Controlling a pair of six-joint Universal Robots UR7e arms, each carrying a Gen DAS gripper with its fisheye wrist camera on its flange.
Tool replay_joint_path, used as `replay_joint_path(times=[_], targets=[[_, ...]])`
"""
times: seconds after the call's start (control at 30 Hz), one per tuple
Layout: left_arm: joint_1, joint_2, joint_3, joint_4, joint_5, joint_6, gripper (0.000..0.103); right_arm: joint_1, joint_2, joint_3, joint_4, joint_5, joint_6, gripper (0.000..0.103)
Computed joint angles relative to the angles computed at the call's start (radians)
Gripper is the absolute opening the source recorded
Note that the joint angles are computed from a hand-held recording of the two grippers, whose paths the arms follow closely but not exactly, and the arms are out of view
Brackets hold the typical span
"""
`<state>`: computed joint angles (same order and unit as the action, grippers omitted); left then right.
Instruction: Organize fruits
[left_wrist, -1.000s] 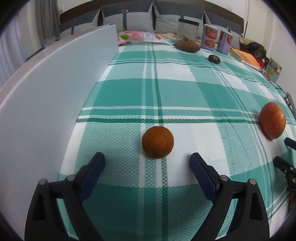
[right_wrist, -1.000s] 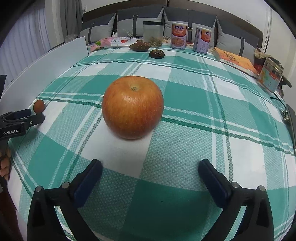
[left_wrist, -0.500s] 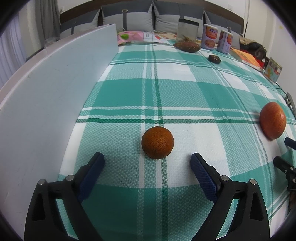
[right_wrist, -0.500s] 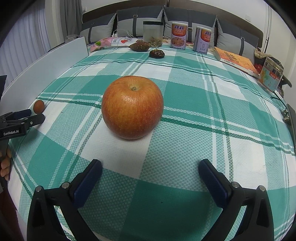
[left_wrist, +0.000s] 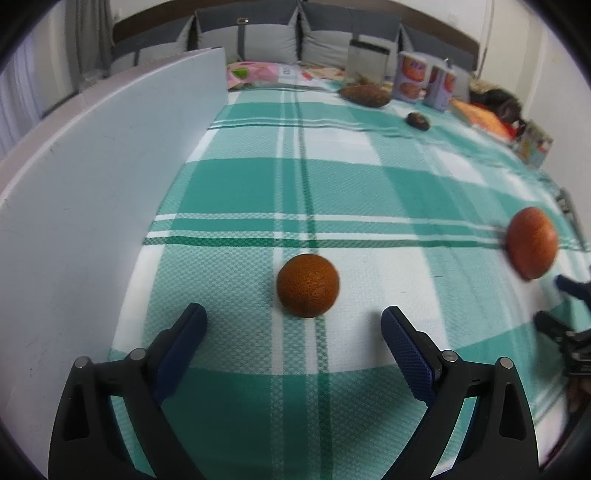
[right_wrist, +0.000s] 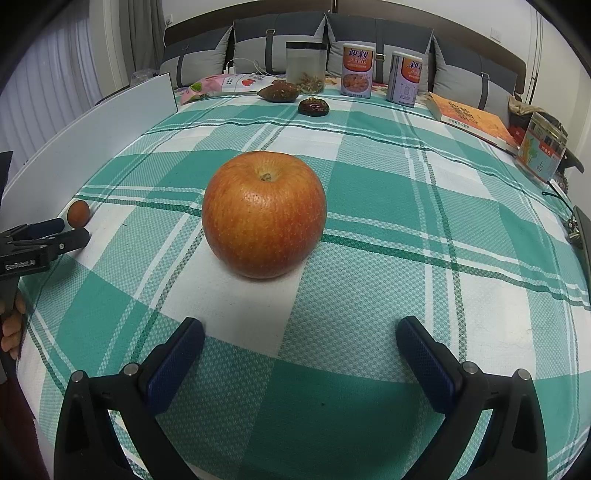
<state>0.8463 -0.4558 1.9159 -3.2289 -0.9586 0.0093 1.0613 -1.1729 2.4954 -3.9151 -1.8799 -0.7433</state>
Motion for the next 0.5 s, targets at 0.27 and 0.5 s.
replay_joint_path(times=[0.27,0.5], targets=[[0.004,-0.006,-0.049,0.077,-0.04,0.047,0.07,-0.038,-0.151,0.004,0.219,0.155,0.143,0.101],[0.001,0.008,-0.072,0.101,-0.002,0.053,0.03,0.12,-0.098,-0.178,0.449,-0.029,0.15,0.094]])
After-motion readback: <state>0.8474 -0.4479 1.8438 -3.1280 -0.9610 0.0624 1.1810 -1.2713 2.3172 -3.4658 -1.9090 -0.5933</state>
